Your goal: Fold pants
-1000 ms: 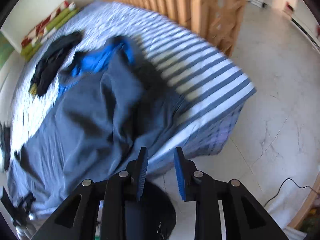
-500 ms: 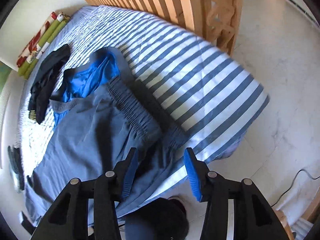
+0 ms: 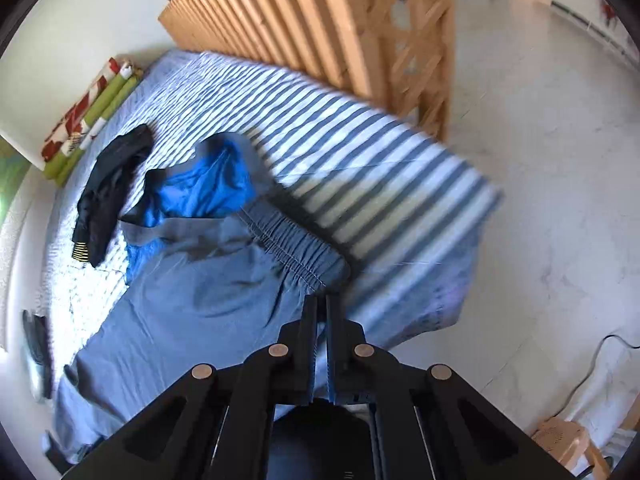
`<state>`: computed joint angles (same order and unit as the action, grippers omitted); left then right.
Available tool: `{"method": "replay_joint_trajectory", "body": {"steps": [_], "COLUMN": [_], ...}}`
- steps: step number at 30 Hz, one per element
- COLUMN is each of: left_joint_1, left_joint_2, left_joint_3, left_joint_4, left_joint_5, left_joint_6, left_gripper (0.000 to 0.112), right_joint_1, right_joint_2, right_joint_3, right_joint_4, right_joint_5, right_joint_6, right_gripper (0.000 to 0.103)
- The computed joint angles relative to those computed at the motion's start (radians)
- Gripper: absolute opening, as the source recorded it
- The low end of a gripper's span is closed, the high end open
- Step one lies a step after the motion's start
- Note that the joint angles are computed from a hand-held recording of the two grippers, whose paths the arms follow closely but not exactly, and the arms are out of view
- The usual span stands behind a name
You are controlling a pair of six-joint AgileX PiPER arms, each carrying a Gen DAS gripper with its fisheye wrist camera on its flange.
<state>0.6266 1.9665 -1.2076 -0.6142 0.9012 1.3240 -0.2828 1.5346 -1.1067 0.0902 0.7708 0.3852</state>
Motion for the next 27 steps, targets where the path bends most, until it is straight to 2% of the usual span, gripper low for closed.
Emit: {"method": "replay_joint_trajectory", "body": {"steps": [2,4,7,9,12,14,15,17,19,20,24,27], "left_joint_1": [0.003,0.02,0.037,0.026,0.004,0.008,0.012,0.029,0.055,0.083,0.167,0.167], "left_joint_2": [0.006,-0.004,-0.03,-0.026,-0.039,-0.05,-0.07,-0.113,-0.135,-0.152,-0.184,-0.155], "left_joint_3": [-0.018,-0.032,-0.019,-0.01,0.037,0.039,0.052,0.075,0.041,0.009,-0.165,-0.339], "left_joint_4": [0.013,0.03,-0.002,0.004,0.03,0.048,0.06,0.086,0.116,0.118,0.082,0.059], "left_joint_5": [0.024,0.068,0.136,0.158,0.097,0.1,0.091,0.08,0.127,0.164,0.27,0.307], "left_joint_6": [-0.025,-0.054,-0.03,-0.024,0.007,-0.003,0.005,0.017,-0.008,-0.014,-0.059,-0.124], "left_gripper": [0.046,0.045,0.045,0.045,0.045,0.045,0.045,0.046,0.046,0.046,0.046,0.047], "right_joint_1": [0.021,0.039,0.128,0.2,0.297,0.372,0.416,0.479,0.513,0.504,0.495,0.568], "right_joint_2": [0.032,0.083,0.061,0.041,0.063,0.127,0.181,0.272,0.361,0.366,0.264,0.232], "right_joint_3": [-0.006,-0.045,-0.056,-0.072,-0.127,-0.179,-0.212,-0.26,-0.303,-0.302,-0.338,-0.513], "right_joint_4": [-0.059,-0.127,-0.36,-0.424,-0.285,-0.191,-0.168,-0.223,-0.318,-0.315,-0.201,-0.143], "right_joint_5": [0.006,0.049,0.074,0.076,0.029,0.03,0.042,0.076,0.149,0.157,0.216,0.326], "right_joint_6": [0.005,0.054,0.286,0.324,0.139,0.011,-0.032,-0.016,0.053,0.064,-0.062,-0.179], "right_gripper": [0.004,0.006,0.009,0.01,0.011,0.012,0.012,0.012,0.012,0.012,0.012,0.013]}}
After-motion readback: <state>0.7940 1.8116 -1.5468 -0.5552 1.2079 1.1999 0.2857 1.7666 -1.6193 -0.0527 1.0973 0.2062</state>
